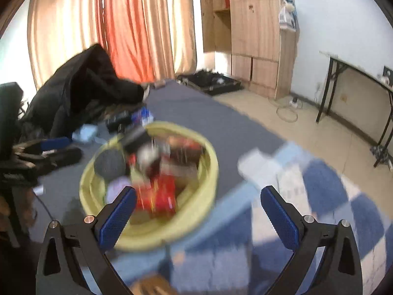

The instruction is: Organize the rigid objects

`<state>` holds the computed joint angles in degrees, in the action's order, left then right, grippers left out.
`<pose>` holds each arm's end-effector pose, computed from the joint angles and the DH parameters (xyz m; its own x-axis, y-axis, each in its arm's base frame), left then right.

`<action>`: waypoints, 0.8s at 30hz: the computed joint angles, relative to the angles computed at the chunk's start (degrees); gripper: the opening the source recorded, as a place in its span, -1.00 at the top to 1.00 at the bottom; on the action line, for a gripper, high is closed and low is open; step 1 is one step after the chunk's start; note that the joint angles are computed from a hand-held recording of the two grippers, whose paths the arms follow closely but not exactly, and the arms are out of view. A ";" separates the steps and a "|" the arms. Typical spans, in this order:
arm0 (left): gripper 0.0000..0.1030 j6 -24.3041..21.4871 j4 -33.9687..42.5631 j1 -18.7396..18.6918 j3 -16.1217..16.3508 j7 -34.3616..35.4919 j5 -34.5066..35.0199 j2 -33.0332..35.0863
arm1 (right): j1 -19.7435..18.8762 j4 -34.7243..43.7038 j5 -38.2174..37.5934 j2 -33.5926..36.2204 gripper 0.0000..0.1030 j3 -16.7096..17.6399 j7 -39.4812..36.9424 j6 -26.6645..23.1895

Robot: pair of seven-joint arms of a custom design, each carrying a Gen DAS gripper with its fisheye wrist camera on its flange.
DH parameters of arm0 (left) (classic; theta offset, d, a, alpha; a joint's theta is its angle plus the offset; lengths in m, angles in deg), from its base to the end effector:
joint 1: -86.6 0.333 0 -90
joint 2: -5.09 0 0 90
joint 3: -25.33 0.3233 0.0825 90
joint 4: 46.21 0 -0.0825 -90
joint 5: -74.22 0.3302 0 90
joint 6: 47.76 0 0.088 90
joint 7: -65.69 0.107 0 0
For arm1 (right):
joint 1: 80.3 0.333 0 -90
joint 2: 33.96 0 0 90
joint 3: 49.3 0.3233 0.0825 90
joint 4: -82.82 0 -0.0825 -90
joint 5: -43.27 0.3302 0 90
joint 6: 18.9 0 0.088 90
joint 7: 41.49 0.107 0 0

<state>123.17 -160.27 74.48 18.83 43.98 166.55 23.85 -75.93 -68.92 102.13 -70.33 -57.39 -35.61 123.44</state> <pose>0.5159 -0.2428 0.3690 0.0258 -0.9836 0.1787 -0.6777 -0.1486 -0.7202 0.3344 -0.0316 0.5154 0.6583 -0.7519 -0.0357 -0.4570 -0.3615 -0.8127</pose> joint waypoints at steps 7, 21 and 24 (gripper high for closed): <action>-1.00 -9.48 -7.98 -5.15 -2.23 3.31 -12.90 1.27 | -2.83 -7.79 -6.32 -0.65 -0.99 0.96 -4.65 -0.37; -1.00 -12.73 1.86 -9.78 2.38 5.04 -14.20 12.93 | 8.08 -6.93 7.59 11.00 -0.99 5.24 -10.38 15.10; -1.00 -13.01 1.71 -9.80 2.43 6.42 -15.33 12.76 | 8.04 -7.58 6.92 10.19 -0.99 5.42 -9.73 15.38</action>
